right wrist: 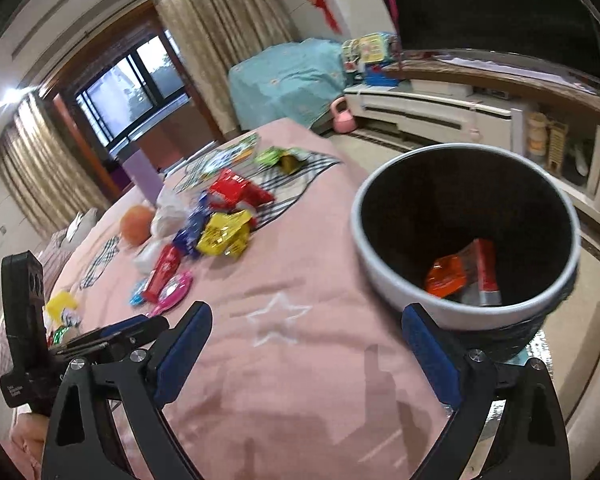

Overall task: Collect trash
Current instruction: 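Grasp the pink candy pack with the left gripper while the right grasps the yellow snack bag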

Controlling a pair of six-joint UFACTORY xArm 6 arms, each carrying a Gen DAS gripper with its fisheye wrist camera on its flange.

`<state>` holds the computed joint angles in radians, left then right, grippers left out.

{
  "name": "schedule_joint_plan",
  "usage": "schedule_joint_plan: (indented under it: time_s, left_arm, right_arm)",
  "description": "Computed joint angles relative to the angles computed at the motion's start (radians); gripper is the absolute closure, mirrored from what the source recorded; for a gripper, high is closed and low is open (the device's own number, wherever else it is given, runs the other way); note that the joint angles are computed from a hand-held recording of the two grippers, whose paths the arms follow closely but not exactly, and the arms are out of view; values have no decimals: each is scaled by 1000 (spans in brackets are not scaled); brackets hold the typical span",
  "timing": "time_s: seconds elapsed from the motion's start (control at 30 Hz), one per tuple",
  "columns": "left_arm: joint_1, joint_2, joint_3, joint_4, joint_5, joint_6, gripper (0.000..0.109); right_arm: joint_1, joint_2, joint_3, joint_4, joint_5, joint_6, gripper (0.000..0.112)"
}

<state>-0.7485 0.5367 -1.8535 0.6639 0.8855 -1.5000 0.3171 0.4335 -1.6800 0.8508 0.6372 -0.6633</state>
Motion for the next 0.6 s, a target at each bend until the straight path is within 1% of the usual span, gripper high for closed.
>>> schedule_joint_plan:
  time_s: [0.2,0.37,0.43,0.6]
  left_arm:
    - [13,-118,183,29,-33,-93,47]
    - [26,-178,276,41,-54,-134,47]
    - [31,-189,294,43,-63,-134,47]
    - [45,-184,300,15,-89,-72,47]
  right_arm:
    - [41,14,-4,-12,14,11,15]
    - [70,41,-31,-34,28,38,15]
    - [79,48,-39,-44,28,47,15]
    - [93,83,-87,-68,33,76,15]
